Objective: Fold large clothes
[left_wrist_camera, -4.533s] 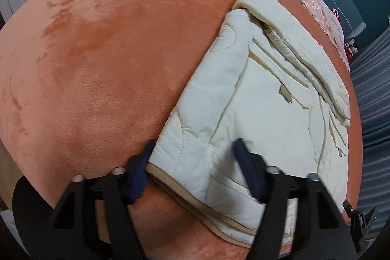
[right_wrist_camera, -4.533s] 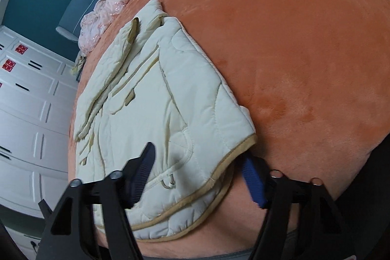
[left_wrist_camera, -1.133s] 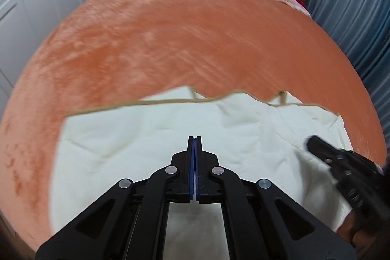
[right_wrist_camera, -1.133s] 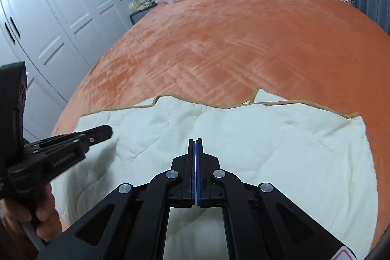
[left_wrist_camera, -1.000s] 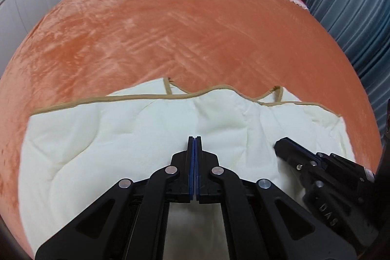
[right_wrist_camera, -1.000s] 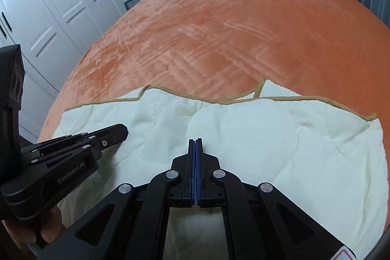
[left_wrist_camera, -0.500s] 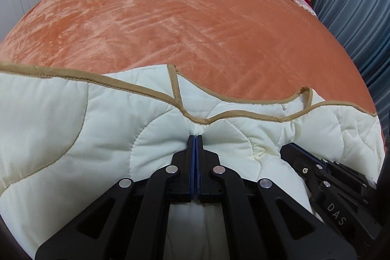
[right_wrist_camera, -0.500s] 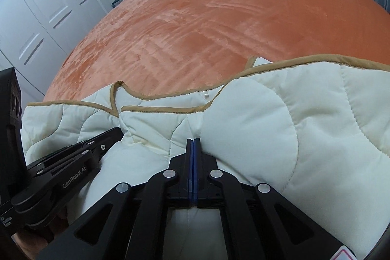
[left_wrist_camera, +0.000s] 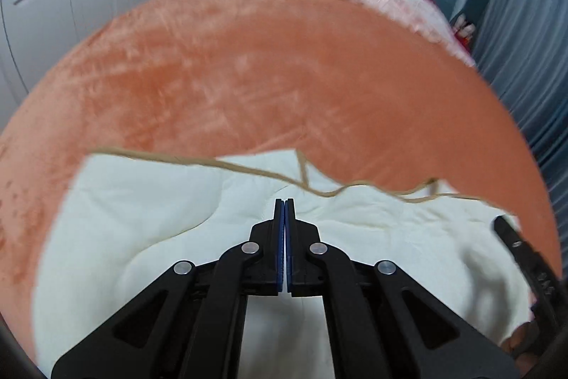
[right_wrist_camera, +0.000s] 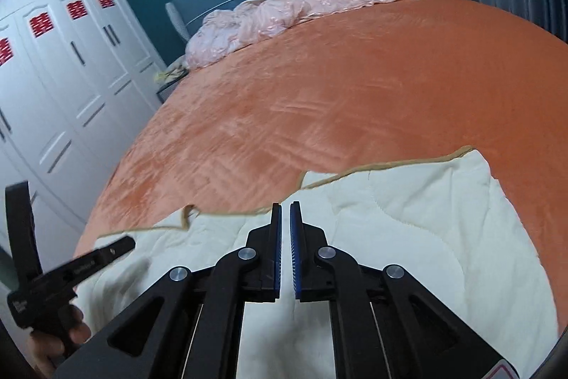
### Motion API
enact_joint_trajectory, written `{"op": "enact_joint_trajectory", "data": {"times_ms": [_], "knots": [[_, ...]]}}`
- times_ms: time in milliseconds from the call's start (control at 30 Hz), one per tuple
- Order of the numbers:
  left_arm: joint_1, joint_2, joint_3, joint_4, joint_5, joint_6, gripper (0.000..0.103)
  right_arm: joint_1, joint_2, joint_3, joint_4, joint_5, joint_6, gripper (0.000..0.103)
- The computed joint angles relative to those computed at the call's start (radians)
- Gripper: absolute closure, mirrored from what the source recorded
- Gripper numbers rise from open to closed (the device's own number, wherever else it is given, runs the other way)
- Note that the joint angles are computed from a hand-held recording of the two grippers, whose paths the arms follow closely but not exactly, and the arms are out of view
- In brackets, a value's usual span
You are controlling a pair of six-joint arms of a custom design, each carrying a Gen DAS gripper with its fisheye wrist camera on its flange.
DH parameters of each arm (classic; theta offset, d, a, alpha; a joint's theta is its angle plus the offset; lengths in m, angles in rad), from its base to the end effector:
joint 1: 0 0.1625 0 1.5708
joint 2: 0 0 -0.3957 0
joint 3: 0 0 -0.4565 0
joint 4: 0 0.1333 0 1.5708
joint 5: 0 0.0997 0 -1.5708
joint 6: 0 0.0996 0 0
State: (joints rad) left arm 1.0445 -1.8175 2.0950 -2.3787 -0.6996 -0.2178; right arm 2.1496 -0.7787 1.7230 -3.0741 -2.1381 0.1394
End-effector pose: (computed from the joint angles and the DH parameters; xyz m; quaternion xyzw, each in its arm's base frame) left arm -0.0503 -0.5037 0.4163 0.0251 0.8815 -0.3694 0.2930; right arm 0.4379 -0.5243 0.0523 0.1258 -0.9174 0.3425 0.1588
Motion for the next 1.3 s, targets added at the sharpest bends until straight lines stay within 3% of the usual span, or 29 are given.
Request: {"op": "enact_joint_trajectory", "data": {"times_ms": [100, 233, 400, 500, 933, 1100, 1300], "knots": [[-0.065, -0.124, 0.069, 0.140, -0.059, -0.072, 0.103, 0.025, -0.065, 0.065, 0.102, 0.094, 0.013, 0.098], [-0.098, -0.191, 0.144, 0.278, -0.089, -0.169, 0.103, 0.051, -0.062, 0.087, 0.241, 0.131, 0.070, 0.098], [-0.059, -0.205, 0.190, 0.266, -0.119, -0.205, 0.103, 0.058, -0.026, 0.080, 0.325, 0.070, 0.139, 0.103], [-0.024, -0.190, 0.192, 0.221, -0.154, -0.195, 0.103, 0.044, -0.014, 0.079, 0.328, 0.079, 0.164, 0.103], [-0.058, -0.141, 0.233, 0.137, -0.043, -0.147, 0.103, 0.051, 0.031, 0.082, 0.241, 0.014, 0.108, 0.103], [-0.059, -0.134, 0.190, 0.214, -0.059, -0.194, 0.103, 0.058, 0.028, 0.026, 0.365, 0.016, 0.175, 0.103], [-0.141, -0.359, 0.166, 0.423, -0.035, -0.380, 0.103, 0.126, -0.005, 0.012, 0.408, 0.022, 0.188, 0.102]]}}
